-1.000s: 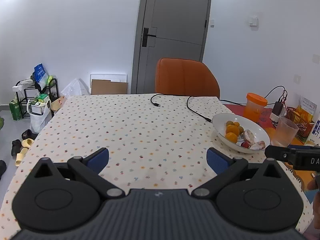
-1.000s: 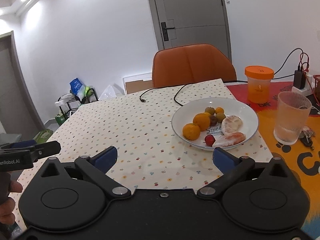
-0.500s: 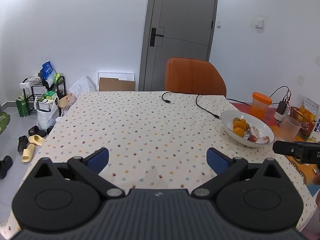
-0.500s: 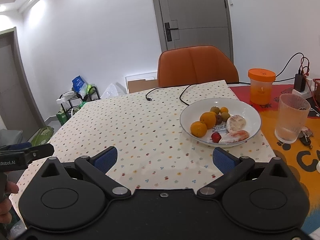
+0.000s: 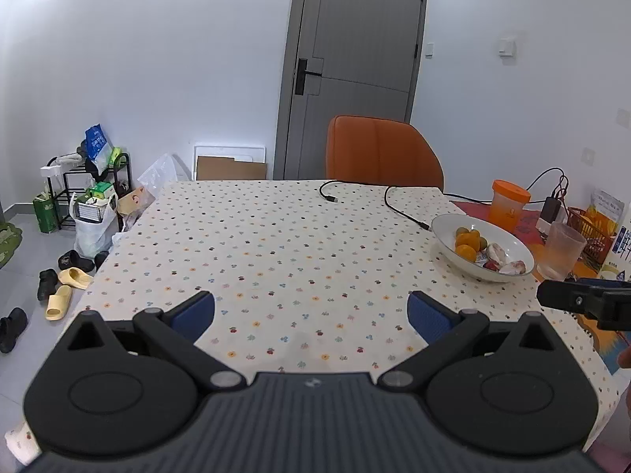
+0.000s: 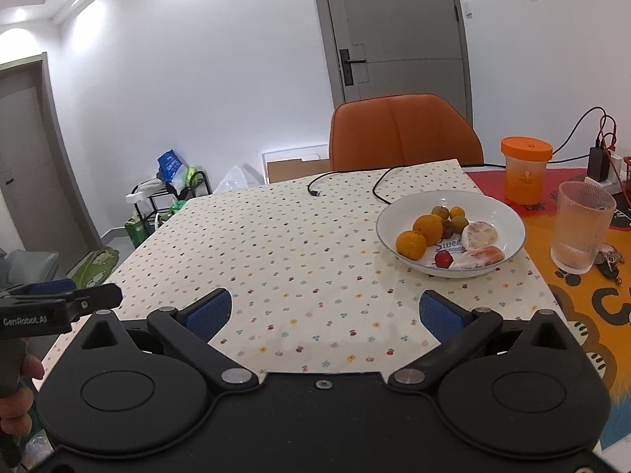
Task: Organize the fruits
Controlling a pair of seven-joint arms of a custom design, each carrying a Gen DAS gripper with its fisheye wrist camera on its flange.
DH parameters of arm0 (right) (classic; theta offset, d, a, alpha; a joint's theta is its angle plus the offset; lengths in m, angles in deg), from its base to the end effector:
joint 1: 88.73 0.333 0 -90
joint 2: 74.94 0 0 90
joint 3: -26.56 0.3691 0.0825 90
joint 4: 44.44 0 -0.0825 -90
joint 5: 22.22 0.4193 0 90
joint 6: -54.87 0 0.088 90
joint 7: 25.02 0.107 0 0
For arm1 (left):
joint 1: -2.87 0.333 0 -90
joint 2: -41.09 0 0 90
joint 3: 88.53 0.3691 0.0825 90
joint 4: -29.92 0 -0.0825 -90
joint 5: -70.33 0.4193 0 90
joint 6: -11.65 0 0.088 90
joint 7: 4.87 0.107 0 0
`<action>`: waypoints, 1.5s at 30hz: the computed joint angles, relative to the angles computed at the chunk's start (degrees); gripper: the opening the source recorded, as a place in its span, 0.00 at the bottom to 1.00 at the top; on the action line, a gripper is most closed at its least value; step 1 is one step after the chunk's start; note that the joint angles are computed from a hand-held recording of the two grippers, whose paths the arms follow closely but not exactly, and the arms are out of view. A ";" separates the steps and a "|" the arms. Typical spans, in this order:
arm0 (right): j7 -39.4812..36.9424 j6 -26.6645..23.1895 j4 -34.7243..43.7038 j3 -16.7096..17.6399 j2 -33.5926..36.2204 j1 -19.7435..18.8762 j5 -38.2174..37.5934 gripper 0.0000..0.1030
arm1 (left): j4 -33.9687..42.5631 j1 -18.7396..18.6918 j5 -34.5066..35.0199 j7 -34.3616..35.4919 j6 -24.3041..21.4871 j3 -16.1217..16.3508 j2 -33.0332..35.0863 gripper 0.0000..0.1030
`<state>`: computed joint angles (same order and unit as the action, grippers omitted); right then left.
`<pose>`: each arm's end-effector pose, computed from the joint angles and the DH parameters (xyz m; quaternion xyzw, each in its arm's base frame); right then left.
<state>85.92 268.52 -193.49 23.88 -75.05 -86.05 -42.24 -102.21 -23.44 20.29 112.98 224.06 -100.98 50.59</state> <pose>0.4963 0.0454 0.4154 -0.6147 0.5868 -0.2955 0.4364 0.5026 -0.2679 0.4230 -0.5730 0.6336 -0.4223 0.3031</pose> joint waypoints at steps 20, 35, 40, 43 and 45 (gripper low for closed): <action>-0.73 0.99 -1.98 -0.47 -1.34 0.21 -0.97 1.00 | -0.50 0.09 -3.29 2.13 0.53 -0.64 -0.49 1.00; -1.03 0.80 -2.22 -0.25 -1.08 0.50 -0.48 1.00 | -0.24 -0.29 -3.02 2.46 -0.19 -0.31 -0.07 1.00; -1.04 0.79 -2.38 -0.21 -1.22 0.50 -0.19 1.00 | -0.12 -0.42 -2.99 2.58 -0.09 -0.24 0.16 1.00; -1.13 0.80 -2.32 -0.23 -1.19 0.52 -0.21 1.00 | -0.07 -0.48 -3.13 2.68 -0.27 -0.19 0.12 1.00; -1.05 0.75 -2.30 -0.23 -1.19 0.53 -0.21 1.00 | -0.25 -0.50 -2.93 2.52 -0.17 -0.22 0.07 1.00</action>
